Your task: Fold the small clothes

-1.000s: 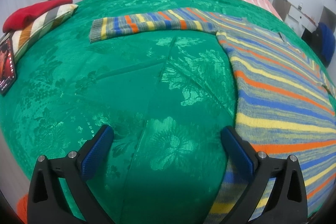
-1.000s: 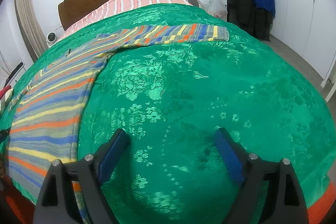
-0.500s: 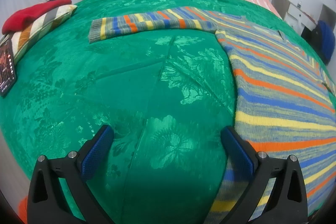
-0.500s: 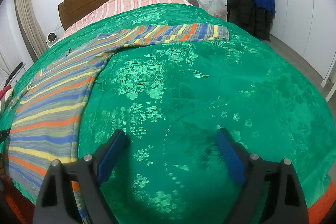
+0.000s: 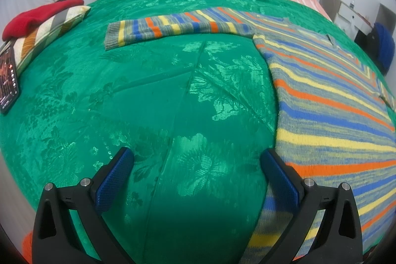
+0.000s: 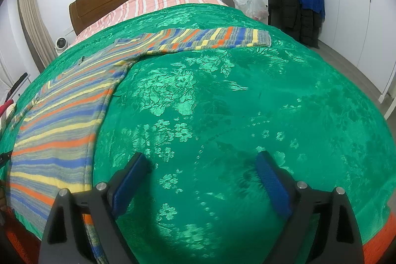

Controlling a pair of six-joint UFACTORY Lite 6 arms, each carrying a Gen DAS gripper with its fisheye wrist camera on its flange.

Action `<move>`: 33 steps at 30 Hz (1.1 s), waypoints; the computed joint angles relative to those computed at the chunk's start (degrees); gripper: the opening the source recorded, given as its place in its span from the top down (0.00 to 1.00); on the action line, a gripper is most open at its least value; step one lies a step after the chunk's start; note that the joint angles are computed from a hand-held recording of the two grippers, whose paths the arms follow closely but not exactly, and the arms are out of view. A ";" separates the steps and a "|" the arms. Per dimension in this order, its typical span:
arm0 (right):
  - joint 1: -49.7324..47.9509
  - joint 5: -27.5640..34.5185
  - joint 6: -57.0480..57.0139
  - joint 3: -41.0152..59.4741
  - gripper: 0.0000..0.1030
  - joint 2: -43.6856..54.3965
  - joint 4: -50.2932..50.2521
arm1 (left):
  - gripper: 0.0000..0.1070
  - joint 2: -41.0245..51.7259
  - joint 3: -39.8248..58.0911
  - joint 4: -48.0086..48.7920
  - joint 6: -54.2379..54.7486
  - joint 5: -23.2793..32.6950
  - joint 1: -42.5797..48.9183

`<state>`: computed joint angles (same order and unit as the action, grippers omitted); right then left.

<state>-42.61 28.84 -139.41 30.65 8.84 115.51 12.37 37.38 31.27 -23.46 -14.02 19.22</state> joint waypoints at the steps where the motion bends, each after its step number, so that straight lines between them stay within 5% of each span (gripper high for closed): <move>1: 0.18 -0.06 -0.28 -0.14 0.12 -0.07 0.36 | 0.04 0.06 0.08 0.05 -0.11 0.04 -0.04; 33: 1.01 -0.53 -1.58 -1.07 0.09 -0.94 1.93 | 0.04 -0.10 -0.02 -0.67 0.37 0.31 -0.33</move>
